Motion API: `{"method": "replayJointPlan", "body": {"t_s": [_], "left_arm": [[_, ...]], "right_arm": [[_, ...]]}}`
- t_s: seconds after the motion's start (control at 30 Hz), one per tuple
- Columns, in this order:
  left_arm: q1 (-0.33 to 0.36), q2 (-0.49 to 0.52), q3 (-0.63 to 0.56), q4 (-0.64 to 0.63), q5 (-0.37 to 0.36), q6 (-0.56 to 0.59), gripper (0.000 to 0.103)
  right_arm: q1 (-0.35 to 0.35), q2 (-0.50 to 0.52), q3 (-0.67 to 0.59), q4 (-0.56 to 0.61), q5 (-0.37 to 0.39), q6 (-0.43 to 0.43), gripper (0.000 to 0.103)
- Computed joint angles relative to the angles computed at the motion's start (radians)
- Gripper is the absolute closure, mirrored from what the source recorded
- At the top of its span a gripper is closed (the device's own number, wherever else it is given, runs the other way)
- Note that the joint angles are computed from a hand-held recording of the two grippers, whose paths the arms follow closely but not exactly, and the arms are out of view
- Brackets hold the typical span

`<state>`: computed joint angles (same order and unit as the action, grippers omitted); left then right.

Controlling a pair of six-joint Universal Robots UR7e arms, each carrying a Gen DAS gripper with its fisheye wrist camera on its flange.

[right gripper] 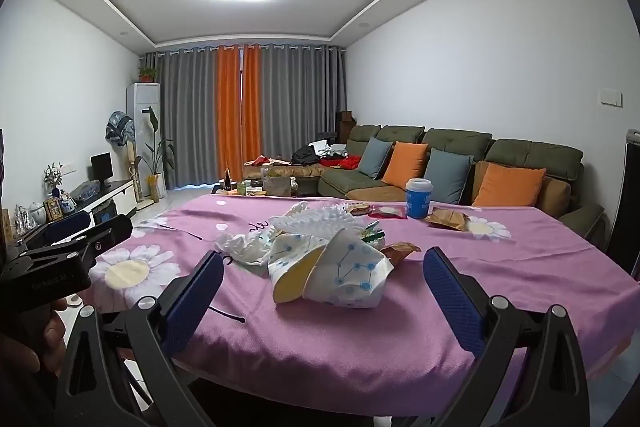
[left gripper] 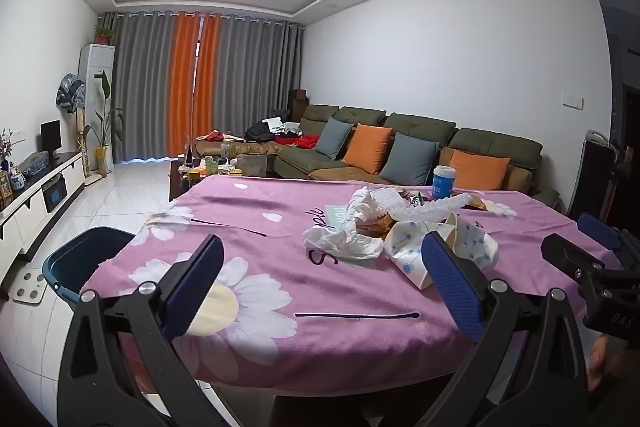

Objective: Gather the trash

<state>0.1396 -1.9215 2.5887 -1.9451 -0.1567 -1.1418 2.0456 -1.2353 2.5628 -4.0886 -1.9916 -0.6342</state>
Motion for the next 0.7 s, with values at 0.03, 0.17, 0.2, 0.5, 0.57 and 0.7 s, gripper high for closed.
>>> {"method": "replayJointPlan", "body": {"t_s": [0.03, 0.17, 0.2, 0.5, 0.57, 0.7], "left_arm": [[-0.001, -0.003, -0.002, 0.013, 0.000, -0.011, 0.006], [0.003, 0.003, -0.001, -0.015, -0.005, 0.008, 0.006], [0.003, 0.014, -0.001, -0.032, -0.003, 0.015, 0.006], [0.002, 0.013, 0.001, -0.059, -0.001, 0.043, 0.006], [0.003, 0.011, 0.002, -0.064, 0.000, 0.048, 0.006], [0.005, 0.014, 0.005, -0.093, 0.000, 0.072, 0.006]], "right_arm": [[0.010, -0.012, -0.007, 0.051, -0.031, 0.008, 0.006], [0.012, -0.006, -0.017, 0.062, -0.040, 0.010, 0.006], [0.013, 0.001, -0.022, 0.057, -0.043, 0.009, 0.006], [-0.012, -0.014, -0.008, 0.044, 0.006, 0.016, 0.006], [-0.002, -0.023, -0.006, 0.046, -0.005, 0.024, 0.006], [0.000, -0.022, -0.008, 0.045, -0.008, 0.025, 0.006]]}}
